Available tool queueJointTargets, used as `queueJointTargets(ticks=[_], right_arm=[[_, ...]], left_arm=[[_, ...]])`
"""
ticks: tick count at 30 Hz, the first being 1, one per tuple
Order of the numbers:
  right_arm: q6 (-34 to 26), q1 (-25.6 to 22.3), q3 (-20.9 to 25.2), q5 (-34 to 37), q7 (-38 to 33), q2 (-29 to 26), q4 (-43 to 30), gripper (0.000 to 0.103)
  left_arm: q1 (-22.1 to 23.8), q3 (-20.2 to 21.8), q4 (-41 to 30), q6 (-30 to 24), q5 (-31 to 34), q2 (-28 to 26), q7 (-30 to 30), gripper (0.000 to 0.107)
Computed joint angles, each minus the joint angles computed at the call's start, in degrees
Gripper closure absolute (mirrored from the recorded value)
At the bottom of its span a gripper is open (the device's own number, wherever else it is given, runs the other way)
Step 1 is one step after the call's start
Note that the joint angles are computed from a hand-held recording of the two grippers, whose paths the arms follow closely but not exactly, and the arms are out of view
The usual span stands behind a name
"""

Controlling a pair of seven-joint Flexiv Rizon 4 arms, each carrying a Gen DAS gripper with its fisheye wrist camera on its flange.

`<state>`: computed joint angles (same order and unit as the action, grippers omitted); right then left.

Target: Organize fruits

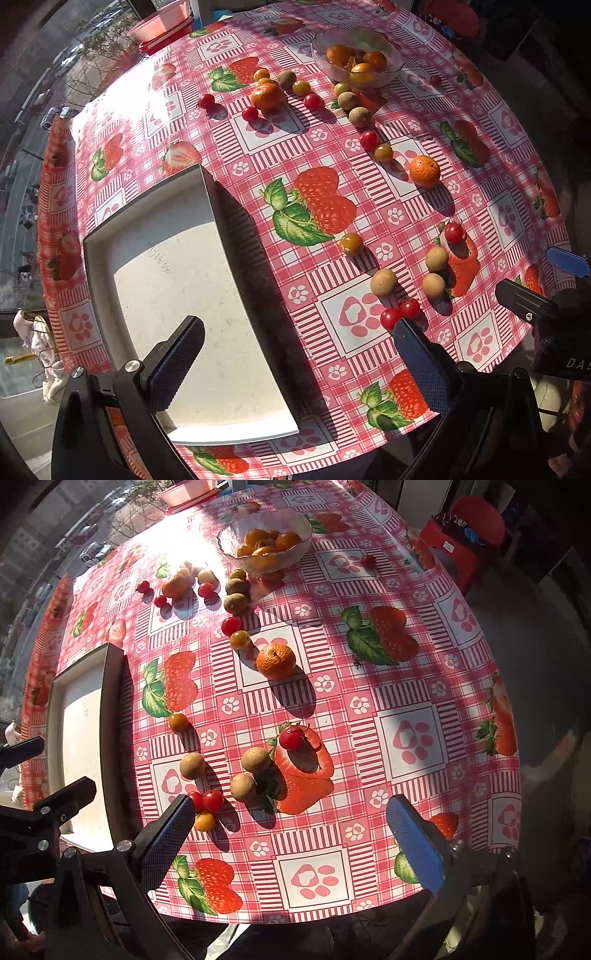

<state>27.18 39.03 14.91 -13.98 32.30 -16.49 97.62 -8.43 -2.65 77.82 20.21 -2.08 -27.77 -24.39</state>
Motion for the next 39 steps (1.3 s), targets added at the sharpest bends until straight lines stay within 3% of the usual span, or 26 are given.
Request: queueJointTargets(ticks=[13, 26, 29, 35, 37, 39], right_arm=[[9.3, -0.6, 0.6, 2.8, 5.0, 0.5, 6.6, 0.0], [16.1, -3.5, -1.2, 0.9, 6.6, -0.1, 11.9, 0.0], [17.4, -4.2, -1.4, 1.1, 5.6, -1.2, 12.0, 0.003], [20.0, -4.8, -1.3, 2.4, 1.8, -3.6, 11.3, 0.026], [18.4, -4.7, -1.3, 2.8, 0.3, -4.3, 9.9, 0.028], [16.7, -4.6, -1.3, 3.2, -1.1, -4.9, 8.4, 0.037]], left_arm=[[-2.2, -0.5, 1.7, 4.7, 0.9, -3.1, -3.5, 0.004], [-4.6, -0.4, 2.2, 10.9, 2.4, -7.0, -7.7, 0.004], [-4.9, -0.2, 3.2, 11.6, 3.0, -6.9, -7.8, 0.02], [-4.1, -0.4, 5.8, 14.0, 2.6, -6.3, -7.2, 0.023], [-3.5, -0.9, 8.2, 14.0, 1.6, -4.6, -5.9, 0.035], [-3.1, -1.2, 11.3, 15.2, 1.1, -2.5, -4.3, 0.05]])
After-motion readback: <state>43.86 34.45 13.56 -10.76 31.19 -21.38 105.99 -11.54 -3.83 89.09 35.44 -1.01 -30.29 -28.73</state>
